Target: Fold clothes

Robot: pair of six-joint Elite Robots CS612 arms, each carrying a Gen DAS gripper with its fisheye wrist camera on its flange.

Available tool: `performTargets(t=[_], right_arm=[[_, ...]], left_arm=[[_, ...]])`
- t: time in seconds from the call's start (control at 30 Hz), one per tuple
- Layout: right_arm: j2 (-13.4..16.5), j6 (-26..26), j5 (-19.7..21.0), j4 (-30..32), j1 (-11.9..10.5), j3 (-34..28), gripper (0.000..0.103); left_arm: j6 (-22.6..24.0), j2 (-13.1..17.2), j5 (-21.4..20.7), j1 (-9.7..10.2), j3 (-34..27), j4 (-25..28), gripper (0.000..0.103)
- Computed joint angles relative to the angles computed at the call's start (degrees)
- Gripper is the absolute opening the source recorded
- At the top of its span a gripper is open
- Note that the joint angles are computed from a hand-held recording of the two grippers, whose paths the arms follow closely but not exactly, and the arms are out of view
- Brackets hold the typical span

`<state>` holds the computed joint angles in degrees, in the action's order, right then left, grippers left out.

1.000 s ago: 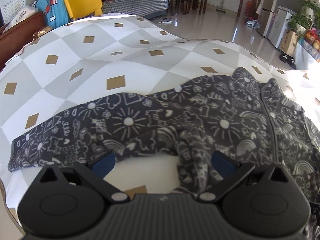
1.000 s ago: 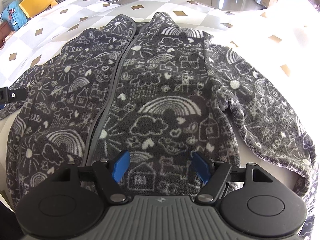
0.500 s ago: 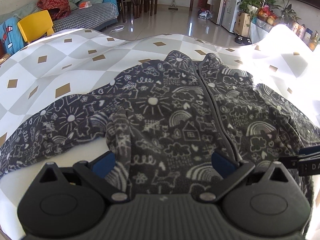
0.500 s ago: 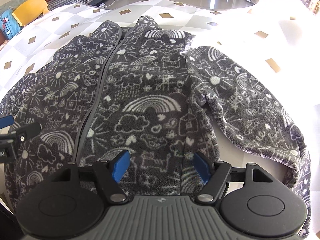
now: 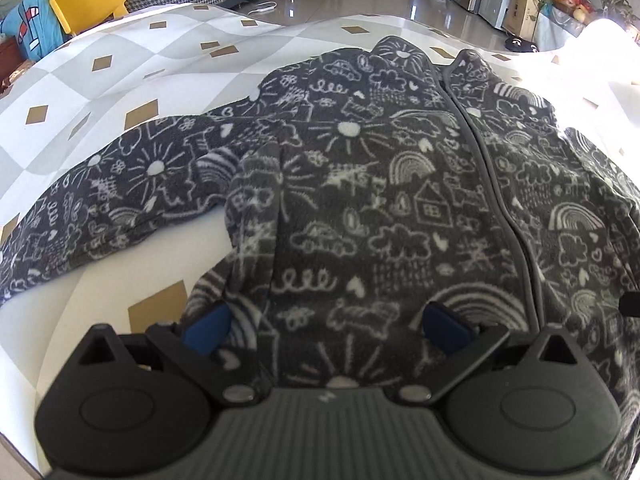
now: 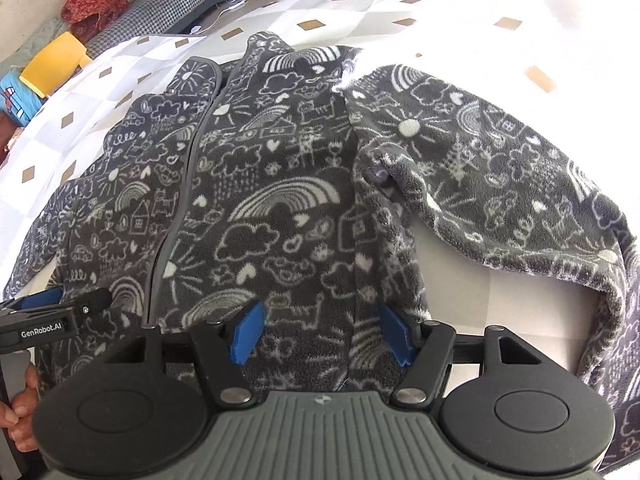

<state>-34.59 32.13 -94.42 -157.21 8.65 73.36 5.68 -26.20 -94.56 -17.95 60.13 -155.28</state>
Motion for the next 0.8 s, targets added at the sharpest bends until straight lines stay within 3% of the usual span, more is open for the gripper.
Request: performTargets(t=[0.6,0.8], right_arm=[[-0.36,-5.18,-2.48,0.95,0.66,0.61,0.061],[-0.47,-5.75,-2.29,0.05,0.75,0.45,0.061]], left_arm=[[0.17,-0.44,1.0,0.07,0.41,0.59,0.103],[-1.63,-0.85,0.34,0.03,1.72,-3.63,0.103]])
